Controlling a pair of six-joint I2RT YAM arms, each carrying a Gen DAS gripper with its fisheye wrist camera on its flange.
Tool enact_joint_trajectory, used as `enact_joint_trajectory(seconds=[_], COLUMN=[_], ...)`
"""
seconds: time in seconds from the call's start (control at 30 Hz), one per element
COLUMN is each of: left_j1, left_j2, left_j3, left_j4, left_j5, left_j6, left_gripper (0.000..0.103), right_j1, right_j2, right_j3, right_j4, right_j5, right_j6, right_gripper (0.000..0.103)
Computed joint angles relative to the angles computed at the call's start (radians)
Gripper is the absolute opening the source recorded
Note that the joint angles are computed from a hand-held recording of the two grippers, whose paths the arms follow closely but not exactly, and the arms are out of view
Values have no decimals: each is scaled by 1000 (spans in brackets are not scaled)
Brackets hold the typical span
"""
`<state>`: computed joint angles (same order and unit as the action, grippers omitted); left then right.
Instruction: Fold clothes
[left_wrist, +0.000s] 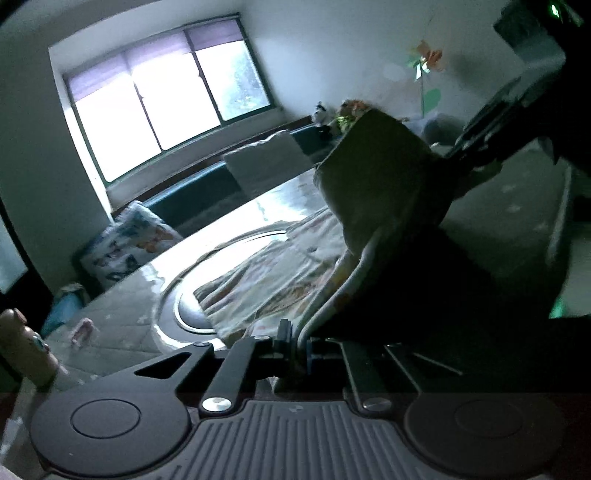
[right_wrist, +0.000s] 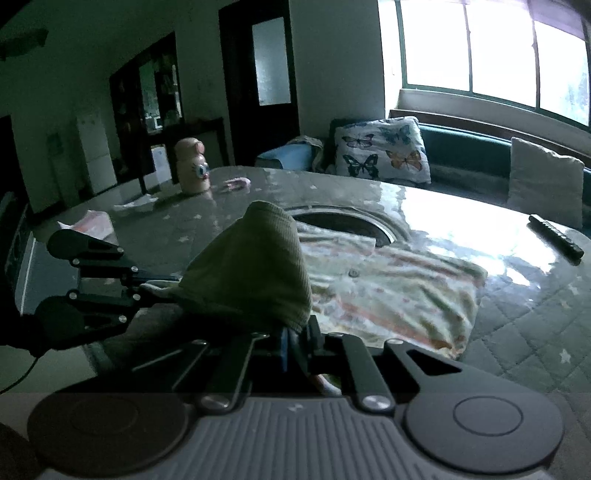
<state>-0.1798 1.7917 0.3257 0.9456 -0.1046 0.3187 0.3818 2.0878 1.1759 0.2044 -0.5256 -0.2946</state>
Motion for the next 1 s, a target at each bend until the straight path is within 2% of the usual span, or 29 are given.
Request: enact_joint_trajectory(seconds=[0.23, 0.33, 0.53, 0.7, 0.83, 1.0], left_j1=[-25, -11, 51, 129, 193, 228], left_j2=[-380, -430, -297, -114, 46, 248], left_j3=[-102, -93, 20, 210, 417, 669], left_j4=[-320, -391, -360, -383, -491, -644], left_j5=[90, 116, 150, 199, 242, 231], left_j6=[-73, -86, -85, -70, -82, -105], left_gripper=[8, 8, 8, 8, 8, 9], right_j1=[-35, -38, -27, -22, -15, 6], right_j2=[-191, -228, -157, 0, 167, 415], right_j3=[-134, -140, -23, 196, 436, 795], right_j4=[-122, -171, -189, -232, -306, -446], right_j5=[-59, -64, -50, -33, 1, 50], right_j6=[-87, -112, -101, -70, -68, -46], right_gripper=[8, 7, 7, 7, 7, 7])
